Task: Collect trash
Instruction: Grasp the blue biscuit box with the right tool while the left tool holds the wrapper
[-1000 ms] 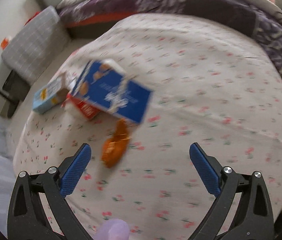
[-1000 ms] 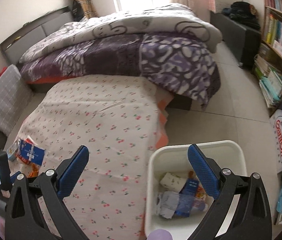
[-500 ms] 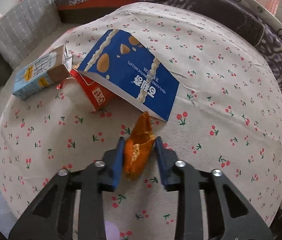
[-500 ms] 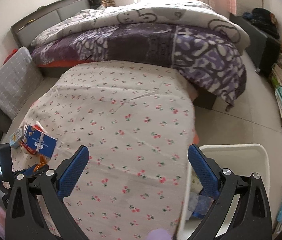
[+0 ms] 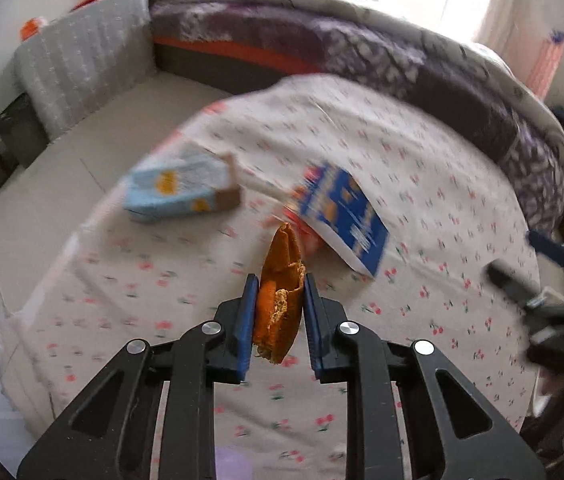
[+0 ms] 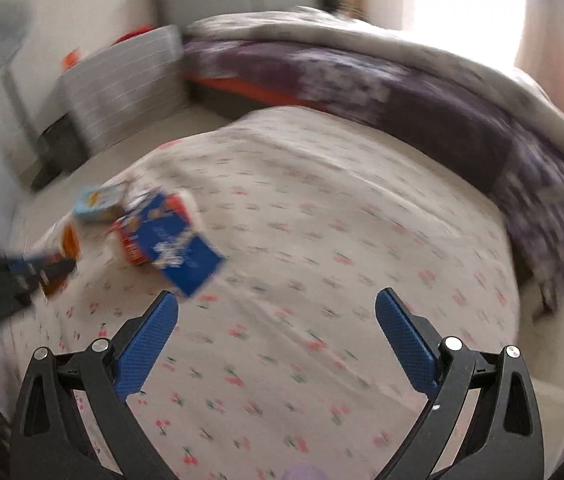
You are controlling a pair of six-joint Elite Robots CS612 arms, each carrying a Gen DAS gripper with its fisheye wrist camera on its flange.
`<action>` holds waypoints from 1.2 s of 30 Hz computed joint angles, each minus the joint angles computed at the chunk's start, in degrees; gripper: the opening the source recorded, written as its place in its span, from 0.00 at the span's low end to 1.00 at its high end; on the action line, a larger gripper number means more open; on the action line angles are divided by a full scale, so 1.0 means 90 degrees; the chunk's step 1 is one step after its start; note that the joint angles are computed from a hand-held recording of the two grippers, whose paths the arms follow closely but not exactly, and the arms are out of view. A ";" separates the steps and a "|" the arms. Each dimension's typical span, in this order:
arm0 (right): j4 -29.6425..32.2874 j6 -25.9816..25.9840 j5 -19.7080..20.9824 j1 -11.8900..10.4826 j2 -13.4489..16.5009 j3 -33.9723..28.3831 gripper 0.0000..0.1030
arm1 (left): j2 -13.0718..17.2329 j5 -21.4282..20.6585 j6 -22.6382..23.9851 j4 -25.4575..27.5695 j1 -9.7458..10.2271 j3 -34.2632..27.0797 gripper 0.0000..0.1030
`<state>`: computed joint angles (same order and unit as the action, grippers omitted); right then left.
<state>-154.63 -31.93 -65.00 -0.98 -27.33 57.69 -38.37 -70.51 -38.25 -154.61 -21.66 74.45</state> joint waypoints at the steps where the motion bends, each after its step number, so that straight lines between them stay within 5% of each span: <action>1: 0.0100 -0.0318 0.0058 0.0054 0.0032 -0.0050 0.93 | -0.0015 0.0036 -0.0048 -0.0039 0.0027 -0.0002 0.21; 7: 0.1657 -0.1564 0.0236 0.0316 0.0501 -0.1020 0.93 | -0.0340 0.0174 -0.0334 -0.0480 0.0066 0.0386 0.21; 16: 0.2813 -0.2120 0.0361 0.0475 0.1035 -0.2157 0.87 | -0.0452 0.0186 -0.0316 -0.0752 0.0072 0.0493 0.21; 22: 0.3440 -0.2070 0.0253 0.0539 0.1363 -0.2804 0.61 | -0.0449 0.0194 -0.0411 -0.0670 0.0102 0.0506 0.21; 36: 0.1815 -0.0919 0.0789 0.0384 0.0648 -0.1486 0.53 | -0.0550 0.0663 -0.0637 -0.0948 0.0069 0.0673 0.21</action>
